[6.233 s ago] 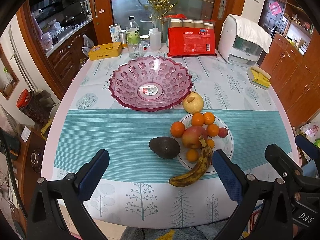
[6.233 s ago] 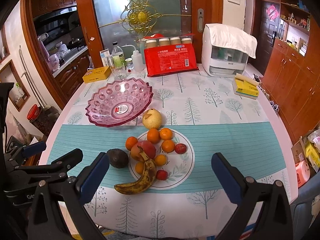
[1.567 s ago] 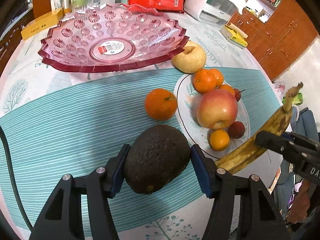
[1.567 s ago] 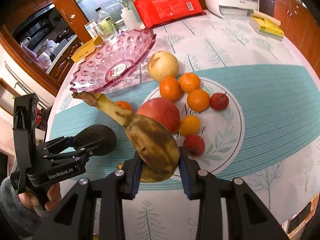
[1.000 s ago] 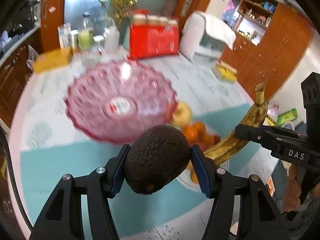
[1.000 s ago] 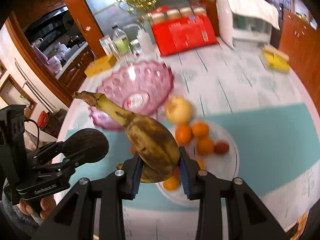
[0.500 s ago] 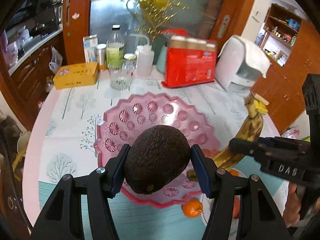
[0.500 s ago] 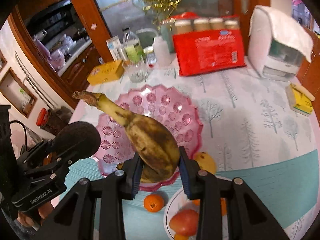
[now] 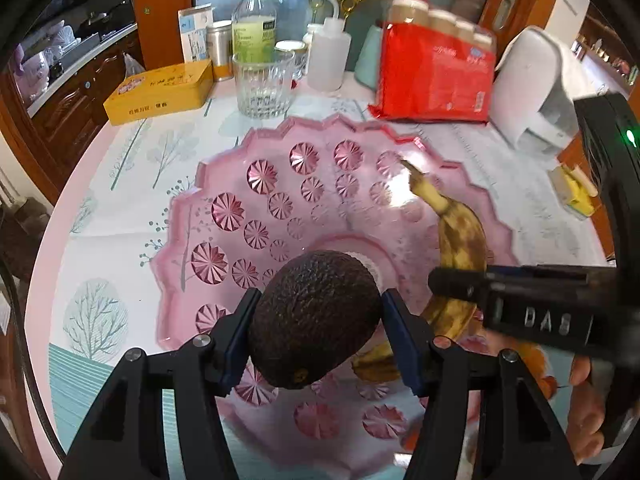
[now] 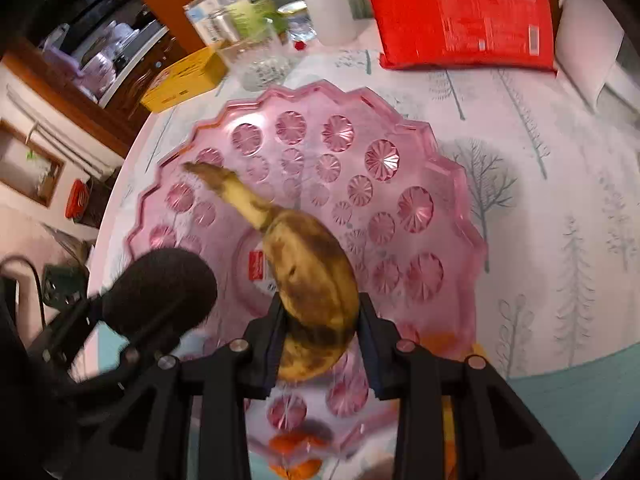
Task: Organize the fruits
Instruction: 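Carry the avocado and banana into the pink bowl with both grippers, then open both grippers to release the fruit and withdraw from the bowl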
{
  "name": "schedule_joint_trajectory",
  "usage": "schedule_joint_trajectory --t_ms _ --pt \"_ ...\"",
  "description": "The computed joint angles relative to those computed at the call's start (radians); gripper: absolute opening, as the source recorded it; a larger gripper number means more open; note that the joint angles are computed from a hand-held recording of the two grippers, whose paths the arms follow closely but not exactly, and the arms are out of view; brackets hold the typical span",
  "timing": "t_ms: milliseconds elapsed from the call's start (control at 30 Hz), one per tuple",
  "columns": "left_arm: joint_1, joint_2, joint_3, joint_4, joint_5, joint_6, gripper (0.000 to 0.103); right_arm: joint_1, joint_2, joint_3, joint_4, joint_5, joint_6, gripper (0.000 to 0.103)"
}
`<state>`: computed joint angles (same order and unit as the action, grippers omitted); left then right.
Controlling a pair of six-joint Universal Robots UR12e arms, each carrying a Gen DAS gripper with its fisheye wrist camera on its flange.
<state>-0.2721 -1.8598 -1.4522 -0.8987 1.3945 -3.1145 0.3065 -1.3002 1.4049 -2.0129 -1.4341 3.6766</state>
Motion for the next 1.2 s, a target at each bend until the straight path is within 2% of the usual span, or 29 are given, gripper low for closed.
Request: schedule_joint_trajectory --t_ms 67,200,267,400,467,600,1000,1200 --pt "-0.004 -0.012 0.005 -0.009 0.011 -0.012 0.059 -0.005 0.013 -0.007 0.013 -0.002 -0.004 0.036" --pt "-0.013 -0.029 0.011 -0.016 0.041 -0.023 0.06 0.026 0.04 -0.037 0.027 -0.134 -0.082 0.041" --pt "-0.017 -0.034 0.012 -0.018 0.061 -0.028 0.06 0.03 0.041 -0.035 0.014 -0.148 -0.105 0.046" --pt "-0.017 -0.032 0.008 -0.006 0.07 -0.046 0.06 0.042 0.039 -0.03 -0.001 -0.203 -0.124 0.047" --pt "-0.016 -0.027 0.006 0.007 0.074 -0.037 0.062 0.038 0.029 -0.015 -0.025 -0.207 -0.106 0.049" --pt "-0.017 -0.013 -0.002 0.032 0.094 -0.029 0.082 0.033 0.006 0.01 -0.05 -0.206 -0.076 0.05" --pt "-0.008 0.036 -0.019 -0.003 0.092 -0.058 0.088 0.039 -0.072 0.079 -0.099 -0.222 0.031 0.05" --pt "-0.001 0.07 -0.035 -0.016 0.071 -0.067 0.091 0.056 -0.104 0.097 -0.107 -0.251 0.048 0.05"
